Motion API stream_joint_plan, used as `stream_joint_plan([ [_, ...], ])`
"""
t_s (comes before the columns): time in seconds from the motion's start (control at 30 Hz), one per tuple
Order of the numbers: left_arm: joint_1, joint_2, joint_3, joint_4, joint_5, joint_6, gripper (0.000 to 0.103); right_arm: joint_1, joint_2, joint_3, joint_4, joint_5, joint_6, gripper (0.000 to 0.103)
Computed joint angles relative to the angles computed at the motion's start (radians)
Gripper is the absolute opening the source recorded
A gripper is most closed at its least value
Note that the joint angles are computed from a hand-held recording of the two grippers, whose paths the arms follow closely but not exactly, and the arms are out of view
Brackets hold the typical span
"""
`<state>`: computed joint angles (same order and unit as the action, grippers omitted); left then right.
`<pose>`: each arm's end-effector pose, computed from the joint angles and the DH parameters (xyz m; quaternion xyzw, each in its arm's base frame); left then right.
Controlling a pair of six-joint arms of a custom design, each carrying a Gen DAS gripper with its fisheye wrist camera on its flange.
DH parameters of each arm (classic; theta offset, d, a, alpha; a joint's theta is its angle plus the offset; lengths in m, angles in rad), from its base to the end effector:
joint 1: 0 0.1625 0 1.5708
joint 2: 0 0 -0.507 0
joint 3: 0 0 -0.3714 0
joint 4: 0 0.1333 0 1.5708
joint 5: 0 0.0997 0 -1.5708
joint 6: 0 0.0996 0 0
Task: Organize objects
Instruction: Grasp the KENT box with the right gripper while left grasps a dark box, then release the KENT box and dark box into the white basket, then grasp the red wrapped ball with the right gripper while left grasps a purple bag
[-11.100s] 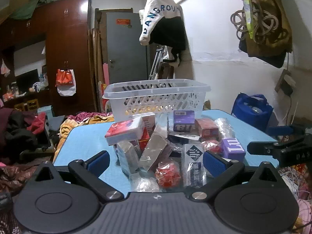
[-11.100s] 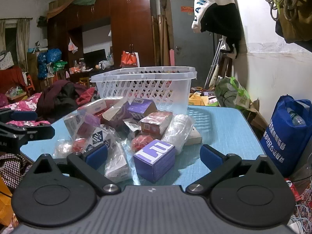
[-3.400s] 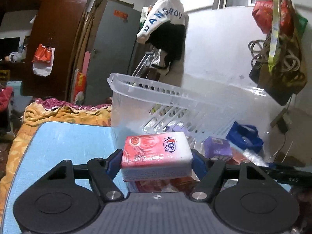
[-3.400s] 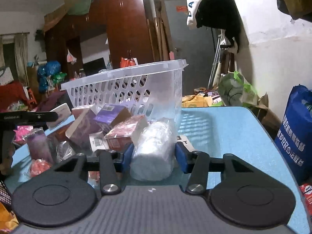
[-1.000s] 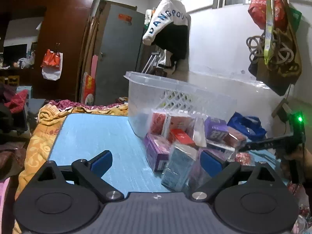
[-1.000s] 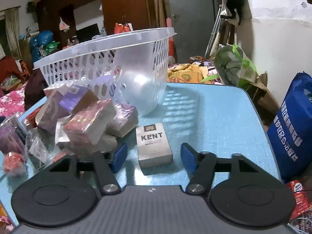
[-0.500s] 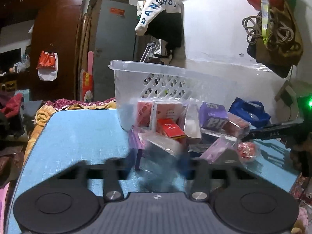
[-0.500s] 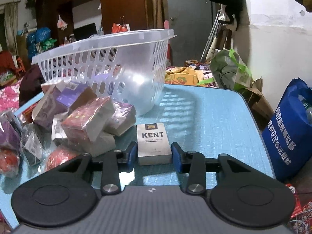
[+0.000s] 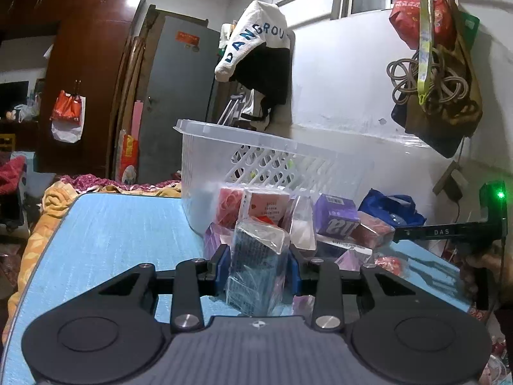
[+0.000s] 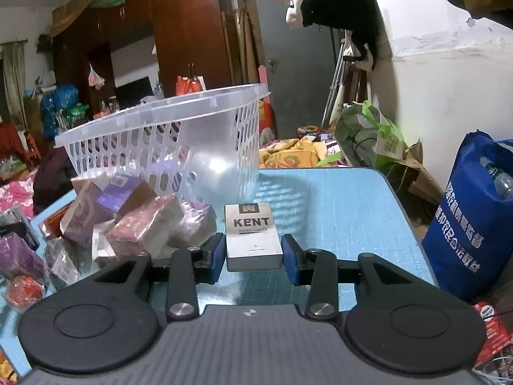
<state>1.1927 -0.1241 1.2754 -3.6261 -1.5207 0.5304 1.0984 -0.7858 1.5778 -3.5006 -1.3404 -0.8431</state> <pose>-0.1647 -0.7892 -0.0971 0.3848 0.8129 -0.4336 0.0557 -0.2019 -0.7381 0.3066 0.2151 -0.8112 0.4827 0.2505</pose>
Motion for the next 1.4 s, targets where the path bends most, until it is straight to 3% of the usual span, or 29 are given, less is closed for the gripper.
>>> stream_joint_plan([
  [0.17,0.001,0.004,-0.006,-0.005,-0.005,0.003,0.04,-0.001,0.005,0.011,-0.047,0.011,-0.007,0.042],
  [0.3,-0.005,0.013,-0.003,-0.088,0.009,-0.024,0.04,-0.007,0.006,0.026,-0.095,0.046,0.004,0.042],
  [0.37,-0.012,-0.001,-0.004,-0.085,-0.012,-0.032,0.04,0.003,-0.014,0.04,-0.076,0.049,0.038,0.042],
  [0.47,-0.039,-0.035,-0.027,-0.053,-0.055,-0.05,0.04,0.038,-0.043,0.081,-0.162,0.098,0.04,0.042],
  [0.57,-0.077,-0.031,-0.144,0.054,-0.049,-0.038,0.04,0.104,-0.059,0.069,-0.143,0.099,-0.009,0.042],
  [0.77,-0.112,0.099,-0.568,0.432,0.058,-0.137,0.041,0.23,0.031,-0.15,0.02,-0.101,-0.101,0.042],
  [0.8,-0.11,0.126,-0.632,0.492,0.059,-0.146,0.043,0.237,0.047,-0.187,0.065,-0.129,-0.104,0.043],
  [0.83,-0.109,0.153,-0.693,0.547,0.066,-0.14,0.061,0.242,0.058,-0.22,0.124,-0.153,-0.101,0.044],
  [0.87,-0.112,0.176,-0.738,0.585,0.098,-0.144,0.083,0.245,0.07,-0.243,0.154,-0.174,-0.092,0.056],
  [0.9,-0.113,0.185,-0.742,0.58,0.129,-0.135,0.086,0.246,0.08,-0.253,0.15,-0.191,-0.085,0.076],
  [0.93,-0.117,0.2,-0.763,0.586,0.163,-0.13,0.086,0.246,0.092,-0.256,0.118,-0.199,-0.092,0.089],
  [0.97,-0.12,0.202,-0.762,0.587,0.187,-0.13,0.086,0.244,0.094,-0.244,0.081,-0.203,-0.1,0.09],
  [1.03,-0.117,0.158,-0.655,0.51,0.162,-0.129,0.086,0.234,0.078,-0.197,0.02,-0.192,-0.091,0.09],
  [1.07,-0.112,0.127,-0.582,0.459,0.13,-0.118,0.086,0.222,0.054,-0.155,0.01,-0.157,-0.075,0.09],
  [1.13,-0.107,0.06,-0.409,0.342,0.094,-0.096,0.086,0.183,0.002,-0.064,0.0,-0.052,-0.043,0.103],
  [1.17,-0.104,0.033,-0.335,0.298,0.085,-0.092,0.087,0.167,-0.013,-0.041,-0.001,-0.024,-0.04,0.103],
  [1.3,-0.074,-0.044,-0.056,0.169,0.016,-0.061,0.087,0.105,-0.041,0.072,-0.034,-0.007,-0.06,0.103],
  [1.4,-0.048,-0.056,0.075,0.07,-0.021,-0.054,0.087,0.064,-0.042,0.131,-0.045,0.019,-0.069,0.103],
])
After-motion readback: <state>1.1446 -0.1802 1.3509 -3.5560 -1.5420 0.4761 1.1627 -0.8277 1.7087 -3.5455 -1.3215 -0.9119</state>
